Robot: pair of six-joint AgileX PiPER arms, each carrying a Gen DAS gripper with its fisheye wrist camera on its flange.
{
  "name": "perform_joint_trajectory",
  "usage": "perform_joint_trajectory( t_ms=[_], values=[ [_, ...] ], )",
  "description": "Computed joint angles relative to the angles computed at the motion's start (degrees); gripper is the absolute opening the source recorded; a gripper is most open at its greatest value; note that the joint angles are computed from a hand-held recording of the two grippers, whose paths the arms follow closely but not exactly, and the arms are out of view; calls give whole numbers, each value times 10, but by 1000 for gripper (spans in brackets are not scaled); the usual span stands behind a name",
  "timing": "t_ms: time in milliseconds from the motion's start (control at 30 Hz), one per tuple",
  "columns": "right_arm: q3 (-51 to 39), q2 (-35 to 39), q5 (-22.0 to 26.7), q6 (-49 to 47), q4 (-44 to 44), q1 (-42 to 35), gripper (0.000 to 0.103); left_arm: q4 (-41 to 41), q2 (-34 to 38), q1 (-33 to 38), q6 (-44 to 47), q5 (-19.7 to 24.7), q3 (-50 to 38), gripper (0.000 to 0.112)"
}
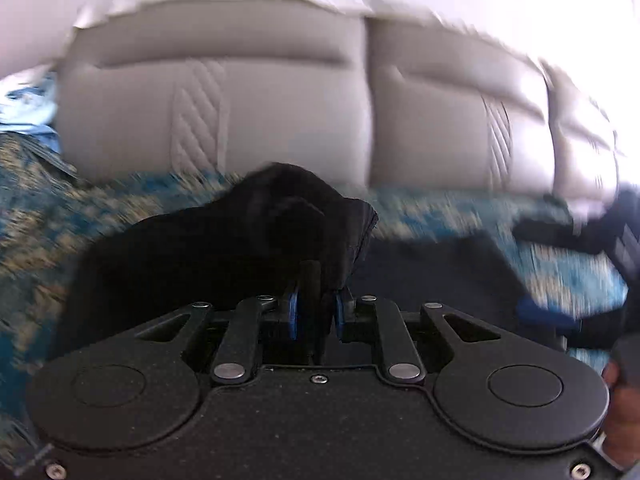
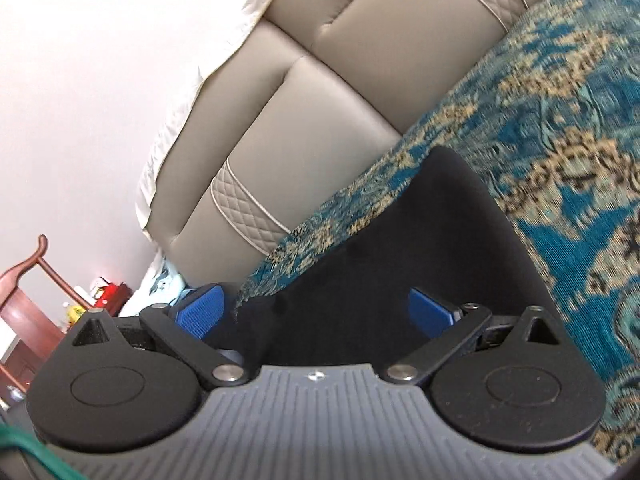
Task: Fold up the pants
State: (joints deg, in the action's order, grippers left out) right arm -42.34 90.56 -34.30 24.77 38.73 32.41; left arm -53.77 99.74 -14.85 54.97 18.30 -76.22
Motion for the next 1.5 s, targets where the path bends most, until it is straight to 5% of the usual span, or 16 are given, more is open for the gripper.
perform_joint_trajectory(
  t_ms=[67, 300, 400, 533, 667, 833, 933, 1067, 1133, 1267, 1500],
  values=[
    [0, -2, 17, -10, -12, -1, 103, 6, 0, -15, 6, 0, 15, 17],
    [-45, 26, 102, -103, 0, 16, 103, -112, -47, -45, 246, -26, 98, 23],
    [-64, 41, 115, -122, -1, 26, 103, -137, -59, -32, 271, 3, 114, 31],
    [-70, 57, 112, -13, -106, 26, 103, -142, -90, -10, 290, 44, 149, 40],
    [-109, 72, 134, -149, 4, 41, 103, -135, -144, 34, 291, 89, 196, 44],
    [-122, 84, 86, -305, 164, 83, 96, -106, -159, 142, 240, 198, 183, 38],
    [-151, 103, 39, -446, 298, 118, 85, -113, -147, 168, 222, 169, 163, 27],
    [-193, 135, -56, -596, 449, 173, 66, -127, -115, 160, 221, 83, 144, 26],
    [-192, 142, -95, -585, 462, 193, 66, -82, -92, 144, 173, 41, 130, 26],
    [-199, 164, -180, -544, 497, 237, 69, -43, -68, 137, 120, 34, 119, 26],
    [-211, 179, -163, -565, 473, 241, 74, -46, -50, 128, 129, 27, 108, 29]
  ],
)
